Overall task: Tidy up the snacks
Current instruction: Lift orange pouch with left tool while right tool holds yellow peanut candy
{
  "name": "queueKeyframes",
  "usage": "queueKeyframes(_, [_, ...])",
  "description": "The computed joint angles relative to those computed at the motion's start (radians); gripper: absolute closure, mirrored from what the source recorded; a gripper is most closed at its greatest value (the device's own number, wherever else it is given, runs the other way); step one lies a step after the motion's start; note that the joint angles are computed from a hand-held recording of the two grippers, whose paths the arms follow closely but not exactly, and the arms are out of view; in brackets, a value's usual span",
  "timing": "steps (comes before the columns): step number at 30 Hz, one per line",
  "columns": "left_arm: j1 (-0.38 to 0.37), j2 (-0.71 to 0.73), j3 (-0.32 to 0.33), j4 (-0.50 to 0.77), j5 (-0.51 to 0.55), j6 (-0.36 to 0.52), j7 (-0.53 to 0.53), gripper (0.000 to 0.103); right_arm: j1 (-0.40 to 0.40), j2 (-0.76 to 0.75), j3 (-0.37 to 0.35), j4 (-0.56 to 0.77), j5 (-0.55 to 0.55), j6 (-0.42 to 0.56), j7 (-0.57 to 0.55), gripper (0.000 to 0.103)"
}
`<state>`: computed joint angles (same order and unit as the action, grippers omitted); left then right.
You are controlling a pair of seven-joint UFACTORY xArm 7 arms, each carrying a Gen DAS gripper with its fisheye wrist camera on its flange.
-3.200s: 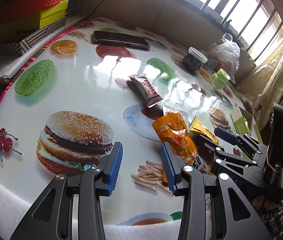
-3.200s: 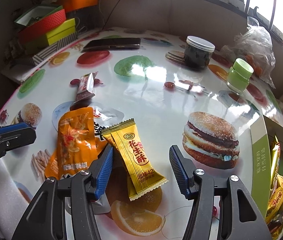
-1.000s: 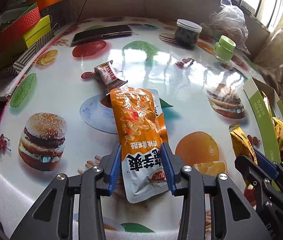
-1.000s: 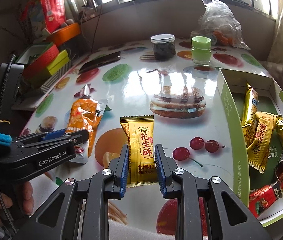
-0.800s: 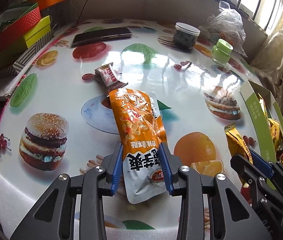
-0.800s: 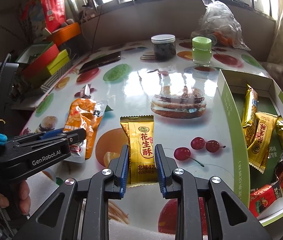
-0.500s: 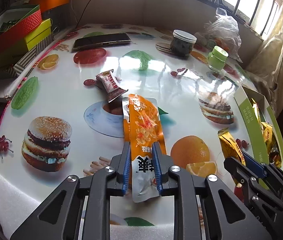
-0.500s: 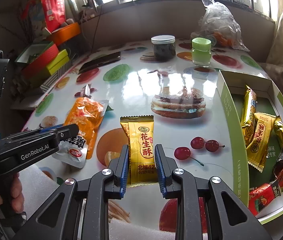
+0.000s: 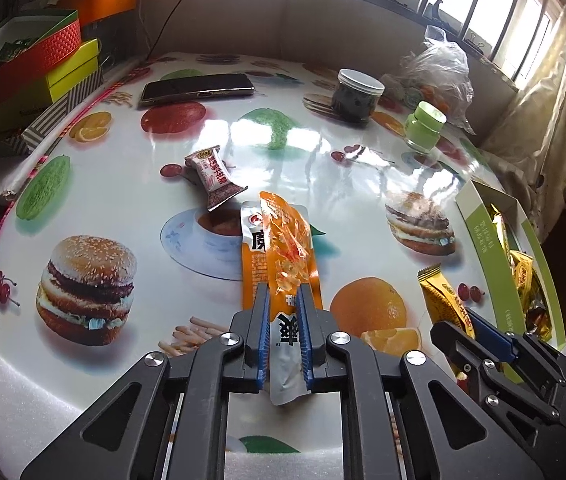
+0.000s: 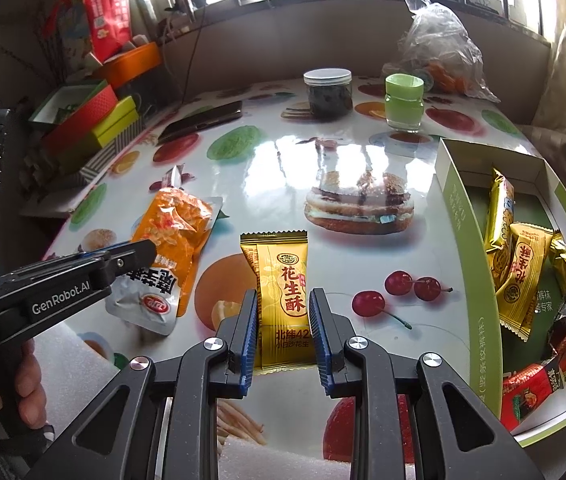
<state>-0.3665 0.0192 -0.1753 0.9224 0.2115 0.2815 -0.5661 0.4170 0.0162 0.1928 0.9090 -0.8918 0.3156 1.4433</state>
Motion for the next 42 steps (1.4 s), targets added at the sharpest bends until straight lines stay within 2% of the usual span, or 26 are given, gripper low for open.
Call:
queueKeyframes(6, [-0.005, 0.006, -0.002, 0.010, 0.008, -0.009, 0.010, 0.094, -0.002, -0.002, -0.001, -0.005, -0.007, -0.002, 0.015, 0.079])
queueKeyframes(13, [-0.012, 0.033, -0.009, 0.036, -0.061, -0.013, 0.084, 0.093, -0.005, -0.010, 0.001, -0.013, -0.020, -0.004, 0.034, 0.079])
queueKeyframes(17, [-0.031, 0.084, -0.001, 0.086, -0.032, 0.050, 0.062, 0.085, -0.011, -0.017, 0.002, -0.022, -0.018, -0.008, 0.041, 0.079])
queueKeyframes(19, [-0.035, 0.091, 0.002, 0.083, -0.040, 0.039, 0.061, 0.085, -0.015, -0.020, 0.004, -0.025, -0.016, -0.006, 0.043, 0.079])
queueKeyframes(21, [-0.050, 0.087, 0.018, 0.079, 0.021, 0.030, 0.015, 0.085, -0.019, -0.025, 0.005, -0.030, -0.017, -0.007, 0.047, 0.079])
queueKeyframes(22, [-0.056, 0.087, 0.025, 0.082, 0.053, 0.035, -0.010, 0.085, -0.022, -0.027, 0.005, -0.033, -0.016, -0.009, 0.048, 0.079])
queueKeyframes(24, [-0.052, 0.087, 0.022, 0.084, 0.050, 0.040, -0.008, 0.087, -0.026, -0.029, 0.007, -0.037, -0.015, -0.013, 0.050, 0.079])
queueKeyframes(26, [-0.054, 0.085, 0.024, 0.083, 0.070, 0.040, -0.020, 0.093, -0.029, -0.029, 0.009, -0.038, -0.014, -0.015, 0.050, 0.079])
queueKeyframes(30, [-0.049, 0.075, 0.022, 0.076, 0.073, 0.032, -0.027, 0.094, -0.031, -0.030, 0.012, -0.037, -0.017, -0.010, 0.051, 0.079])
queueKeyframes(42, [-0.029, -0.003, -0.012, 0.037, -0.053, -0.017, 0.082, 0.094, -0.037, -0.085, 0.041, -0.047, -0.031, 0.044, 0.065, 0.079])
